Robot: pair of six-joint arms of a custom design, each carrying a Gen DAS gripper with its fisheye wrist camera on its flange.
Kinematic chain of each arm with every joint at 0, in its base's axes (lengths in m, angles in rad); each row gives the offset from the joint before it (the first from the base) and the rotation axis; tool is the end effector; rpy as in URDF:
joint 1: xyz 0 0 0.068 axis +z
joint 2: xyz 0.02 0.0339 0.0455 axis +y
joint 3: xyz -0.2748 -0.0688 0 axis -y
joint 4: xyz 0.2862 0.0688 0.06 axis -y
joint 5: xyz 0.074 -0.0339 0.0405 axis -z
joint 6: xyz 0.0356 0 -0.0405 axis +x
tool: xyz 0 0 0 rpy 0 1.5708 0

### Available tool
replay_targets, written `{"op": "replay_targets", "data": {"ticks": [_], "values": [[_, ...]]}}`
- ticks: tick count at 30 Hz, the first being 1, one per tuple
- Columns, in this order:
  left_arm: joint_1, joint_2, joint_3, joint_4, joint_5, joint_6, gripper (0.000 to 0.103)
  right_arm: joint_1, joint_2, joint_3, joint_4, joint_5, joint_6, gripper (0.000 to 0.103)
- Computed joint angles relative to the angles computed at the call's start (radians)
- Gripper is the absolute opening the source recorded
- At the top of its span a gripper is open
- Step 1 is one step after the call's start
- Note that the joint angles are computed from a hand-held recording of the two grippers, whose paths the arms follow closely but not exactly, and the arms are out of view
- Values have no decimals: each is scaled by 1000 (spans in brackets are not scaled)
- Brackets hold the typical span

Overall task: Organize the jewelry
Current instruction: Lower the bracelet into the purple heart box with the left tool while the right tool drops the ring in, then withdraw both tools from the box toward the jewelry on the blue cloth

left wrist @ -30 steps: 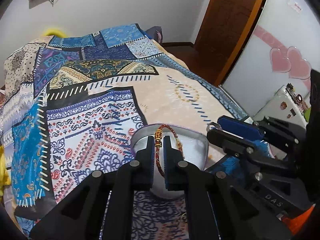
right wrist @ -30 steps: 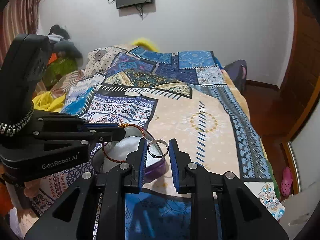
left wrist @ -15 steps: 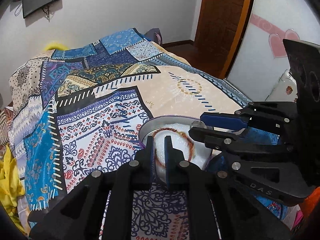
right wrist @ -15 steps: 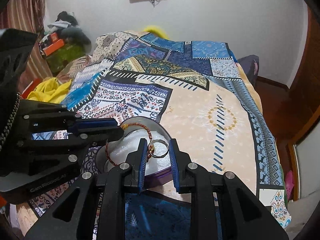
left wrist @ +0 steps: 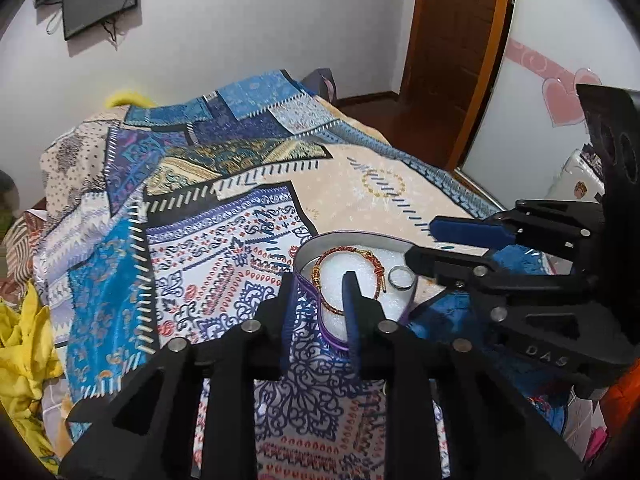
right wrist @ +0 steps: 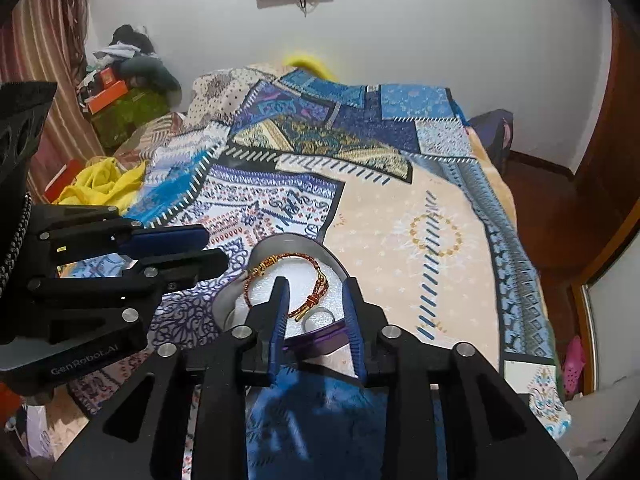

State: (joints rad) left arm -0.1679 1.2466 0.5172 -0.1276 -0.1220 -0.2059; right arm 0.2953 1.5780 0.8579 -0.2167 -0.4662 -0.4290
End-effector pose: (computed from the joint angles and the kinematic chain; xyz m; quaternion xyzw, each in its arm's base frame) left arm 0.2545 -0.0387 0.1453 -0.0391 0.9347 -0.0087 0.3533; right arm 0.3200 0.1141 0.1594 -0.3949 0.8390 0.1987 0.3173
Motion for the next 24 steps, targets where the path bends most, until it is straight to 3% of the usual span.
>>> {"op": "replay_targets", "data": {"ticks": [6, 14, 24], "values": [[-60, -201, -46, -105, -75, -36, 43, -43, -141, -67, -21, -30, 6, 33], [-182, -447, -86, -291, -182, -122, 50, -132, -331, -165, -65, -73, 16, 35], [-333, -583, -143, -450, -266, -257, 50, -262, -473, -269, -131, -107, -9, 36]]}}
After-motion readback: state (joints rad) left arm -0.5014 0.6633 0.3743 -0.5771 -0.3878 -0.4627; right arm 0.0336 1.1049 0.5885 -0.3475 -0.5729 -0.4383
